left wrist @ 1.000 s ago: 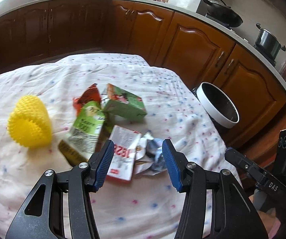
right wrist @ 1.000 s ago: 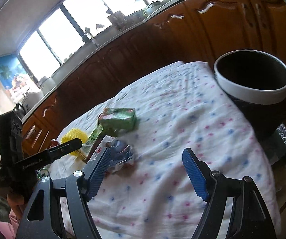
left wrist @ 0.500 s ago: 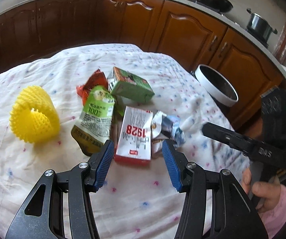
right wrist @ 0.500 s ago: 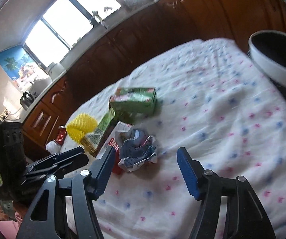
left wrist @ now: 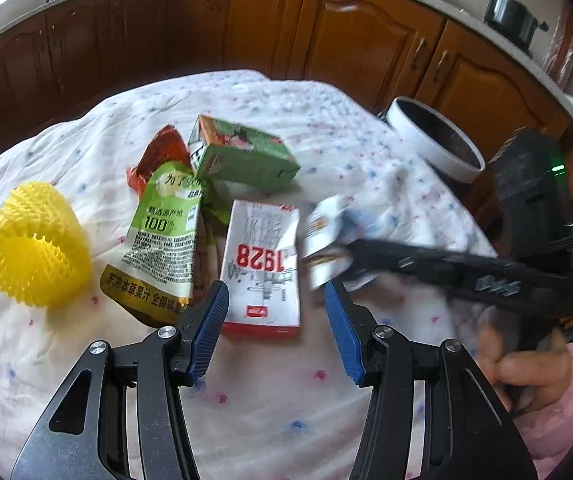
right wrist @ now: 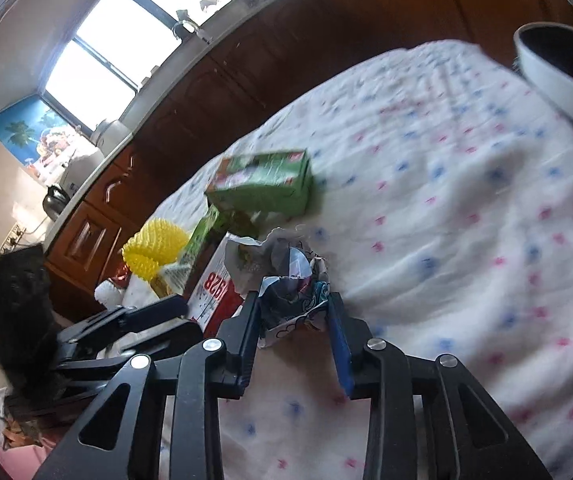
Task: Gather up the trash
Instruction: 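Grasp the crumpled white-and-blue wrapper with the right tool while the left tool grasps the white milk carton, then carry the milk carton with the left tool while the right tool carries the wrapper over the bin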
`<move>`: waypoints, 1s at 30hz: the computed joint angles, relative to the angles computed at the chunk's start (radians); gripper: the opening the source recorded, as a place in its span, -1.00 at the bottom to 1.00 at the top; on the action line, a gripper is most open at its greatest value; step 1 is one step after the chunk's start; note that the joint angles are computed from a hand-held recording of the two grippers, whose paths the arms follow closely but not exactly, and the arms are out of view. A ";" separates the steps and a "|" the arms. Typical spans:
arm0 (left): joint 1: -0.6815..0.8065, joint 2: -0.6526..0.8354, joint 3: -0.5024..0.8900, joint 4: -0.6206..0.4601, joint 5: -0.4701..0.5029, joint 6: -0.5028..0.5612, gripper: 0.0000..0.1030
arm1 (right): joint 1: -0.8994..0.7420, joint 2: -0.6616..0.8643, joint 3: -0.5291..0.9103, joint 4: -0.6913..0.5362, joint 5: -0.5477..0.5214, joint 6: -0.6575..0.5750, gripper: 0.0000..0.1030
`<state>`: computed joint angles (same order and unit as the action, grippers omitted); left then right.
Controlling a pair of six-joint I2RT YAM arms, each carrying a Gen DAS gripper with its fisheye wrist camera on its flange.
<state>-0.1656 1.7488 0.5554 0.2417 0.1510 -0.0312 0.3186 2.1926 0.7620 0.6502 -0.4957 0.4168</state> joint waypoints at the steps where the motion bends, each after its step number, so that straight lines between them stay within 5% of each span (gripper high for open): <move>1: -0.003 0.010 0.001 0.009 -0.011 0.000 -0.01 | -0.013 -0.016 -0.021 0.011 0.005 -0.006 -0.35; 13: -0.052 0.137 0.100 -0.010 -0.108 -0.014 0.12 | -0.134 -0.096 -0.139 0.071 -0.016 -0.024 -0.36; 15: -0.063 0.159 0.109 -0.010 -0.111 -0.029 -0.07 | -0.154 -0.103 -0.152 0.078 -0.024 -0.027 -0.36; 30: -0.203 0.098 0.145 -0.002 -0.104 -0.145 -0.08 | -0.324 -0.204 -0.227 0.064 -0.043 -0.112 -0.35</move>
